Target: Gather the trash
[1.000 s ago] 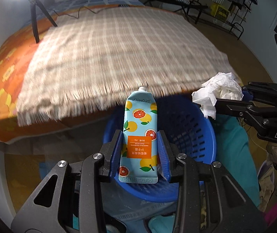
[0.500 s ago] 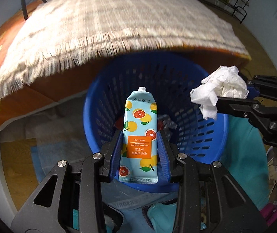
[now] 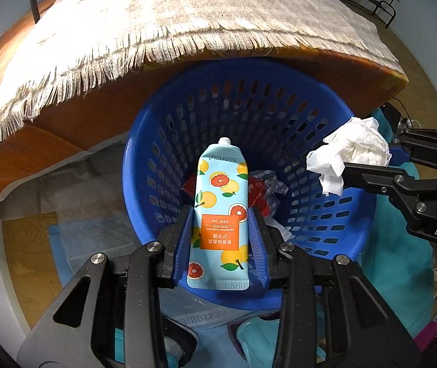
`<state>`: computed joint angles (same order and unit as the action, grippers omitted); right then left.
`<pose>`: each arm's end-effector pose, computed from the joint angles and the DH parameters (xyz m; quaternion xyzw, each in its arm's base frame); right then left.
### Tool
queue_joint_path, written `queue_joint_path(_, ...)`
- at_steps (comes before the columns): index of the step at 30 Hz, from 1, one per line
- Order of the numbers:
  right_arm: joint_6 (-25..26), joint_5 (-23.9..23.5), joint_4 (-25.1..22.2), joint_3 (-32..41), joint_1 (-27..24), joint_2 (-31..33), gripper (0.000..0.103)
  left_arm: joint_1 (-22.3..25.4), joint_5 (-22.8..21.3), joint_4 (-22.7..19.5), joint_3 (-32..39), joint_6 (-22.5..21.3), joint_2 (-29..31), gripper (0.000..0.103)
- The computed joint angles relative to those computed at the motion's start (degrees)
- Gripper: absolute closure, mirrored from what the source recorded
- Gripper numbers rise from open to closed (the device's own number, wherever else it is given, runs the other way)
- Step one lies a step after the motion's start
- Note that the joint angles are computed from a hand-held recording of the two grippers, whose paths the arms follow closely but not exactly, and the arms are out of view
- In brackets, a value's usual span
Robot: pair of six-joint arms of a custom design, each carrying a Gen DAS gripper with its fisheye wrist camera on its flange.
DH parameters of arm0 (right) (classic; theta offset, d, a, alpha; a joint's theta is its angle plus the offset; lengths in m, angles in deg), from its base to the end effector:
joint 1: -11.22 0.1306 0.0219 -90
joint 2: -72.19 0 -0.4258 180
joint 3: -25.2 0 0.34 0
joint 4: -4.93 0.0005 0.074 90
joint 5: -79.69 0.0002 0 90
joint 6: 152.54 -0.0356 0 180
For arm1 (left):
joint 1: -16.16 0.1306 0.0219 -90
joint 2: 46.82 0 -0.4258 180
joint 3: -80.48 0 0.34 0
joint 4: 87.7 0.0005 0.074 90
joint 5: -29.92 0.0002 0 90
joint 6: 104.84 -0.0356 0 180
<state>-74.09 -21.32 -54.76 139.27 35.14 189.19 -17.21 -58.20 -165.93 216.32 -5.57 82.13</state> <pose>0.5502 0.2509 0.3958 -0.1268 0.9590 0.1605 0.1960 0.5519 -0.3655 0.3986 0.2086 0.9643 -0.0740 0.1451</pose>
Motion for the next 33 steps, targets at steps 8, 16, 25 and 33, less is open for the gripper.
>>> queue_joint_path(8, -1.2, 0.4, -0.5, 0.2, 0.1, 0.7, 0.074, -0.3, -0.5, -1.1, 1.2, 0.6, 1.0, 0.067)
queue_joint_path(16, -2.2, 1.2, -0.5, -0.5, -0.1, 0.5, 0.05, -0.3, -1.8, -1.9, 1.6, 1.0, 1.6, 0.053)
queue_joint_path(25, -3.3, 2.2, -1.8, -0.8, -0.2, 0.2, 0.049, -0.6, -3.6, -1.3, 1.4, 1.3, 1.0, 0.043)
queue_joint_path(33, -4.4, 3.1, -1.9, -0.7, -0.6, -0.6, 0.045, -0.7, -4.2, -1.0, 2.2, 1.9, 0.1, 0.043)
